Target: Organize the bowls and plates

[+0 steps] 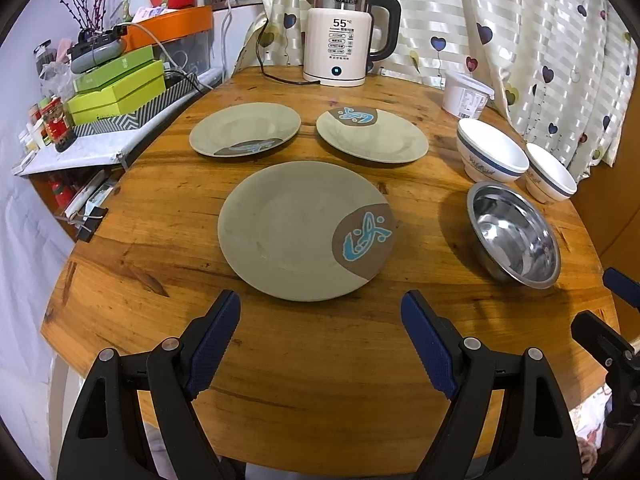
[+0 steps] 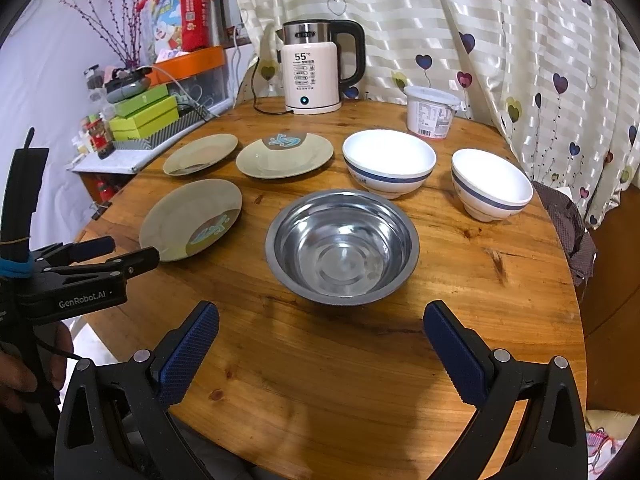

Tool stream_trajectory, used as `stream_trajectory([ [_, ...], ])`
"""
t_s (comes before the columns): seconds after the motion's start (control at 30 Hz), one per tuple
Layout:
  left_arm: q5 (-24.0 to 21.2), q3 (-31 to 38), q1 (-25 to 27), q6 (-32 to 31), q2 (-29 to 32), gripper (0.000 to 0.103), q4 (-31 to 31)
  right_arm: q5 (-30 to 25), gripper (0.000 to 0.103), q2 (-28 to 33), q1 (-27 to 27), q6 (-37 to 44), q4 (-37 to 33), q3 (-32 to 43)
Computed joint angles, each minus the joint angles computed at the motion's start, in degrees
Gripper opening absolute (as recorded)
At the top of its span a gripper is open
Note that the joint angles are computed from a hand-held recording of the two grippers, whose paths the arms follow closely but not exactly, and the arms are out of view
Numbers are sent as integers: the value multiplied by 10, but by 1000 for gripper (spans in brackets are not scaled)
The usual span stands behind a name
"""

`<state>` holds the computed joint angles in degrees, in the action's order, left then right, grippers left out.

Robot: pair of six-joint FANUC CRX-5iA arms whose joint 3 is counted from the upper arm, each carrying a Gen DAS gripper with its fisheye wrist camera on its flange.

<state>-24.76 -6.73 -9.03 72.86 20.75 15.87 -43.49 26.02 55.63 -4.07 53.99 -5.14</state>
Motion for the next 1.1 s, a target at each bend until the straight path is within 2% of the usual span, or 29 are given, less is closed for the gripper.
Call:
stream_trajectory([
  [0.17, 9, -8, 1, -19, -2, 83, 18, -3, 103, 2, 1, 5, -5, 5],
  [0.33, 8, -20, 5, -67, -2, 83, 72, -2, 102, 3, 0, 8, -12, 8],
  [0.47, 7, -18, 5, -54, -2, 83, 63, -4, 94, 5, -1, 13, -26, 16],
  [0.77, 11, -37, 8, -107, -3, 83, 127, -5, 91, 5, -1, 17, -31, 19],
  [1.1, 21, -48, 9, -137, -7, 83, 160, -7, 90, 9, -3, 28, -54, 33],
])
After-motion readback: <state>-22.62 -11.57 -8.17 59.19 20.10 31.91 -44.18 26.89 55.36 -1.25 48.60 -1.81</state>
